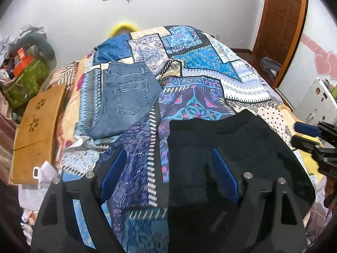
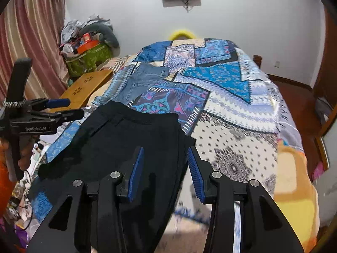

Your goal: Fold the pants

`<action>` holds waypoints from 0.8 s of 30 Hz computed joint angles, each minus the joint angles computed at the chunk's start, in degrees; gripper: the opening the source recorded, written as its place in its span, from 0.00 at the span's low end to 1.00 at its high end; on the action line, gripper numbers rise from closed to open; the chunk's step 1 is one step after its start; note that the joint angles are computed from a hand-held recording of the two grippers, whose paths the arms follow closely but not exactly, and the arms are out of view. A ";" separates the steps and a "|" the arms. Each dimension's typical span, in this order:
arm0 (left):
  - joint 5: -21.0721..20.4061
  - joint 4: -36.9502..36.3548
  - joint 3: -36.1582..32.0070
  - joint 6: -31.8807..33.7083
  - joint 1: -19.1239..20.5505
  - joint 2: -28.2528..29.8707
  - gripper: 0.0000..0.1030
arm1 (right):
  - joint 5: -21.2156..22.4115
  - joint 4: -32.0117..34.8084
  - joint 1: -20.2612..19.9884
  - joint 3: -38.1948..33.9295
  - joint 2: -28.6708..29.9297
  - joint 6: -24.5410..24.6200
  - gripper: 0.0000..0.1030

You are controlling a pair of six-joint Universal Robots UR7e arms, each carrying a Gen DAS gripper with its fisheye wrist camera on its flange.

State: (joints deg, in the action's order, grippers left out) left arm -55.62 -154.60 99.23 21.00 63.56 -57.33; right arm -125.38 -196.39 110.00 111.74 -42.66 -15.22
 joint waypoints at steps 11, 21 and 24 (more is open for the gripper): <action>-0.91 4.67 -7.34 -0.27 2.62 6.59 0.65 | 5.59 9.00 -5.02 -7.26 2.60 -1.60 0.31; 0.80 1.78 -8.39 0.67 3.54 8.95 0.61 | 2.75 10.60 -4.97 -8.66 4.00 -4.17 0.22; 2.30 0.91 -7.86 1.20 2.75 8.44 0.61 | 0.74 11.21 -4.09 -9.16 4.18 -4.57 0.22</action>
